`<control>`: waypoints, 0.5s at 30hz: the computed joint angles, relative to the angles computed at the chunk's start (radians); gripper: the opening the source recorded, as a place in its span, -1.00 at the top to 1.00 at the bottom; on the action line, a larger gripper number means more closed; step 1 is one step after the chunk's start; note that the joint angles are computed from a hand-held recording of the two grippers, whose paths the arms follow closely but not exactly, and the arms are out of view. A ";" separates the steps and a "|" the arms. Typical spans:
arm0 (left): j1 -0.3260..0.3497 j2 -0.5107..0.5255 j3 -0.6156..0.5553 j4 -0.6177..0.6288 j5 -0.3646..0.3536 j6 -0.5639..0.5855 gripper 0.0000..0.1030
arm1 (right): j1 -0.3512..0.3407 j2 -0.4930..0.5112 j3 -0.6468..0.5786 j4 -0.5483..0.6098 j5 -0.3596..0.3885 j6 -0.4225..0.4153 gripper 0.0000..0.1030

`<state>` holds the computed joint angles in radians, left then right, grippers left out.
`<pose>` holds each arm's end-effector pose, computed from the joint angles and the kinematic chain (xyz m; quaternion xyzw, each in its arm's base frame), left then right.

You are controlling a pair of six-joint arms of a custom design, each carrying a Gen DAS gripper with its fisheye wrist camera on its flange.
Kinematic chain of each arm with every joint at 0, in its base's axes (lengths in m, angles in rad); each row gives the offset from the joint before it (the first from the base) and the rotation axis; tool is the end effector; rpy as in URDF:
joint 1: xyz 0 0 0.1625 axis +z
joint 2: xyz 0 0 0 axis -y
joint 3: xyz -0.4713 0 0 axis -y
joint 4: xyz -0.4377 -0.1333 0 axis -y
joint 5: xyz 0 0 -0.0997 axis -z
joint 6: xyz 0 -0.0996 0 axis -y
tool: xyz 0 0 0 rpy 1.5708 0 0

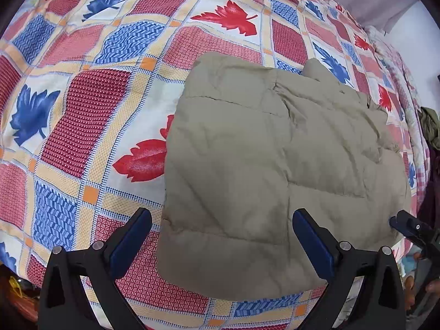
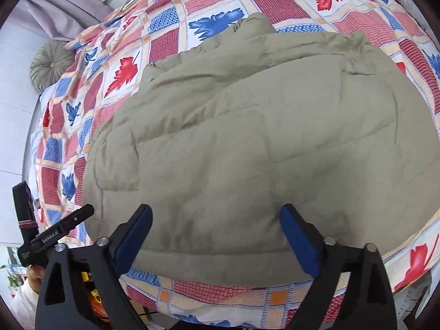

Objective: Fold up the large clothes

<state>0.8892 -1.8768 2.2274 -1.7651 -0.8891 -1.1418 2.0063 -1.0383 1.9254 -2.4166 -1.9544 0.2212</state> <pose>-0.0717 -0.3996 0.3697 -0.1889 0.9208 -0.2184 0.2623 0.3451 -0.5140 0.1328 0.1089 -0.9754 0.0423 0.1869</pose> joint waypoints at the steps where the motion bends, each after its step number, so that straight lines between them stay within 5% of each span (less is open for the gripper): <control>1: 0.009 -0.017 0.005 -0.017 -0.009 0.010 -0.99 | 0.000 0.000 0.003 -0.004 0.006 0.001 -0.85; 5: 0.063 -0.067 0.027 -0.122 -0.056 0.103 -0.99 | -0.001 0.014 0.005 -0.010 0.016 0.006 -0.99; 15: 0.332 -0.024 0.065 -0.499 -0.400 0.383 -0.99 | 0.000 0.039 -0.009 0.041 0.019 -0.001 -0.99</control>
<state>1.2217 -1.9005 2.2921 -2.2639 -1.2893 -0.7591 2.0059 -0.9989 1.9168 -2.3756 -1.9350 0.2200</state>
